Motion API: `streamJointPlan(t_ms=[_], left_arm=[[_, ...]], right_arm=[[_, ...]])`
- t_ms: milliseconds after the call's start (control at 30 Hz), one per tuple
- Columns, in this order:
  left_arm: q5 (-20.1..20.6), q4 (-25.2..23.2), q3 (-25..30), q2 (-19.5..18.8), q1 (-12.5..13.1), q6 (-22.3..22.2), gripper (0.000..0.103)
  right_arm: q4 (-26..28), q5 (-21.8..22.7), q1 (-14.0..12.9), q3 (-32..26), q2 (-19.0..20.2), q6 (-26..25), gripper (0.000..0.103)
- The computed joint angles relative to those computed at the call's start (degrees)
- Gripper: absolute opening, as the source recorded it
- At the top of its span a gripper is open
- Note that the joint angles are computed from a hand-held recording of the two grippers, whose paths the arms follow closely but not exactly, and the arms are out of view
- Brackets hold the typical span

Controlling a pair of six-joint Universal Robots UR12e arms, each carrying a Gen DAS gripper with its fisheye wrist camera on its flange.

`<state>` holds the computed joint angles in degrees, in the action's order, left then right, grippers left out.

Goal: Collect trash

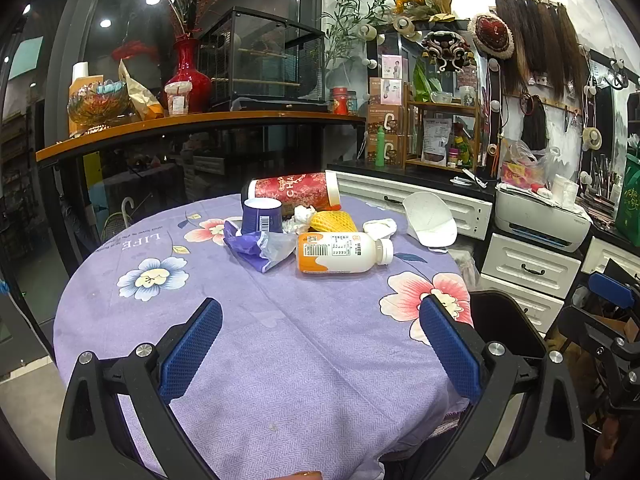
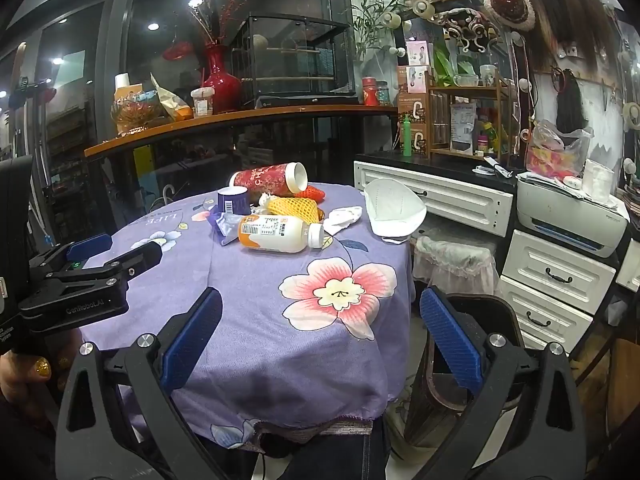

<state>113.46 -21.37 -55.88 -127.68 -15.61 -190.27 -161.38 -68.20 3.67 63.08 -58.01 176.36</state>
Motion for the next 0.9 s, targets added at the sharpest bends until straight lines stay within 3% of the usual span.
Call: streamJointPlan(t_ms=[900], left_arm=[[0.5, -0.8, 1.6, -0.6, -0.5, -0.5, 0.098]], right_arm=[[-0.5, 0.0, 0.0, 0.1, 0.0, -0.1, 0.098]])
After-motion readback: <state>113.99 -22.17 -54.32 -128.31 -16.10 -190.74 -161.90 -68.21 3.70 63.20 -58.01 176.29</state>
